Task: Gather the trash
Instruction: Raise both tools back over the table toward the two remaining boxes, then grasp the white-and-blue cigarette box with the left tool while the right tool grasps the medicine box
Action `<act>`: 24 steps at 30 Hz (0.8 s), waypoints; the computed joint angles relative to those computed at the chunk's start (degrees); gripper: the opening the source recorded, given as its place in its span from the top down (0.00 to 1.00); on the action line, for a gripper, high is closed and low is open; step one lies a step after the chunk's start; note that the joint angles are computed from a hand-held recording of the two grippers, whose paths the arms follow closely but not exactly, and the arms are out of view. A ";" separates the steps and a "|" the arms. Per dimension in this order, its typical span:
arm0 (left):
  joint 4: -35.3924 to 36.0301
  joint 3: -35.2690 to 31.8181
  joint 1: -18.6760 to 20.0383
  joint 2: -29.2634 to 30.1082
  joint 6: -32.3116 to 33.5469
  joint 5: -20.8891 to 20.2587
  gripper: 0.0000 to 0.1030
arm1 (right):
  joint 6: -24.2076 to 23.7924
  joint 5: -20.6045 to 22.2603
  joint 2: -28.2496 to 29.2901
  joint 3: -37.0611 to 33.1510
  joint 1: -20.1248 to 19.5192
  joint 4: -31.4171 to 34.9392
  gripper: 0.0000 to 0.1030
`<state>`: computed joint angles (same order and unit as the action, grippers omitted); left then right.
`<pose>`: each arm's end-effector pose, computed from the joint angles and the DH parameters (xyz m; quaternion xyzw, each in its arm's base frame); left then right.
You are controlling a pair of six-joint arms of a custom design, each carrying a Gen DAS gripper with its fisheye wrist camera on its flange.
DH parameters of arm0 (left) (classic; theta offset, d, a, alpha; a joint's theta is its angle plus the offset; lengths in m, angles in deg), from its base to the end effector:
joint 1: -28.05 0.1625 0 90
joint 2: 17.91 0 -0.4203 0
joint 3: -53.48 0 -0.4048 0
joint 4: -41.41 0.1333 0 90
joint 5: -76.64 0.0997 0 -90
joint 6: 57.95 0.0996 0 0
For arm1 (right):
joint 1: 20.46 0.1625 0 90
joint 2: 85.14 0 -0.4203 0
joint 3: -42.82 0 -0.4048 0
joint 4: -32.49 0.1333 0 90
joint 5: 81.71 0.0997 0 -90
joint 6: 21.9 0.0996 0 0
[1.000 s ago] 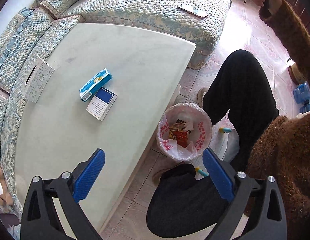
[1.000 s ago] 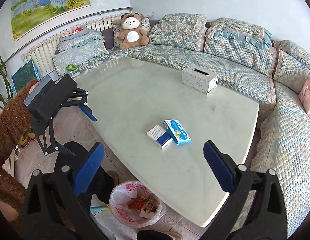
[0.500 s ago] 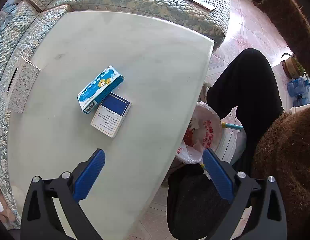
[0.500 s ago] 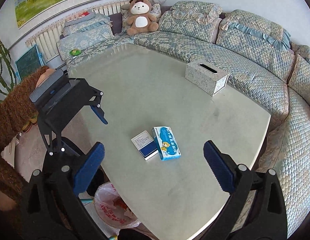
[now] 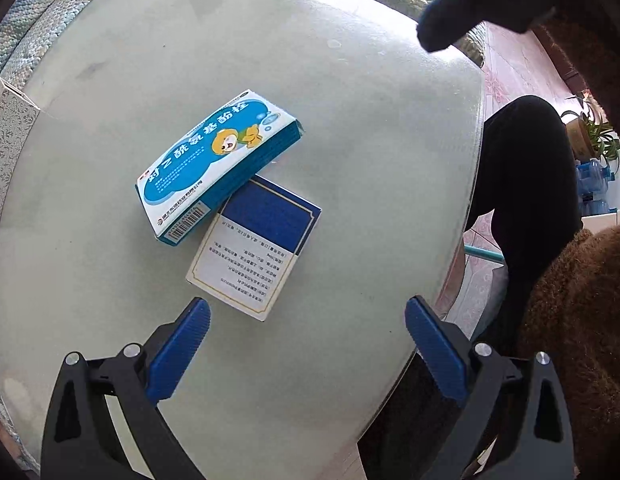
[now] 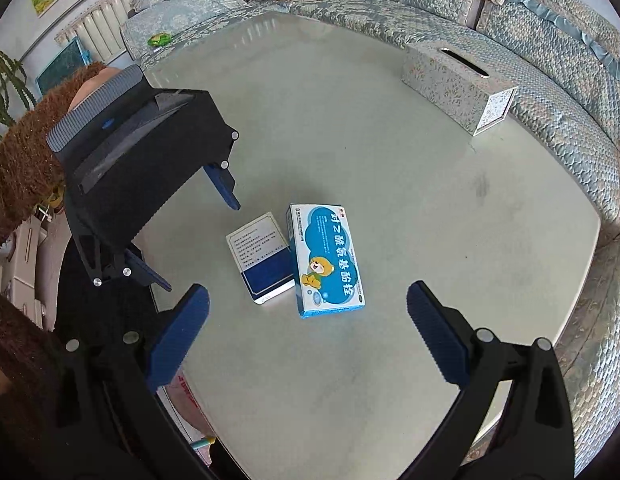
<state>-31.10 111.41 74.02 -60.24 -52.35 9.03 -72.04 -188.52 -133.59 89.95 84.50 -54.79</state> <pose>-0.3869 -0.6466 0.2051 0.4448 0.8303 0.2025 0.2677 0.3025 -0.7274 0.3886 0.5337 -0.8328 -0.0557 0.1357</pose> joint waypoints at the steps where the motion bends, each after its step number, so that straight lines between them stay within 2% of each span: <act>1: -0.16 -0.06 0.27 0.16 0.03 0.09 0.07 | 0.17 -0.04 0.82 -0.79 -0.22 0.92 0.06; 7: -0.09 -1.87 2.03 1.96 1.28 -0.37 0.07 | 0.18 -0.35 4.87 -4.62 -1.63 5.76 0.06; 17: -0.38 -4.51 3.37 4.13 2.96 -0.15 0.07 | 0.58 -1.29 8.41 -7.34 -3.00 8.99 0.06; 21: 0.69 -6.17 3.38 5.21 3.42 -0.05 0.07 | 0.64 -1.73 8.37 -6.69 -3.24 9.45 0.06; 24: 0.41 -4.77 2.77 4.99 4.95 1.68 0.07 | -0.59 -2.44 7.30 -4.16 -3.17 7.84 0.06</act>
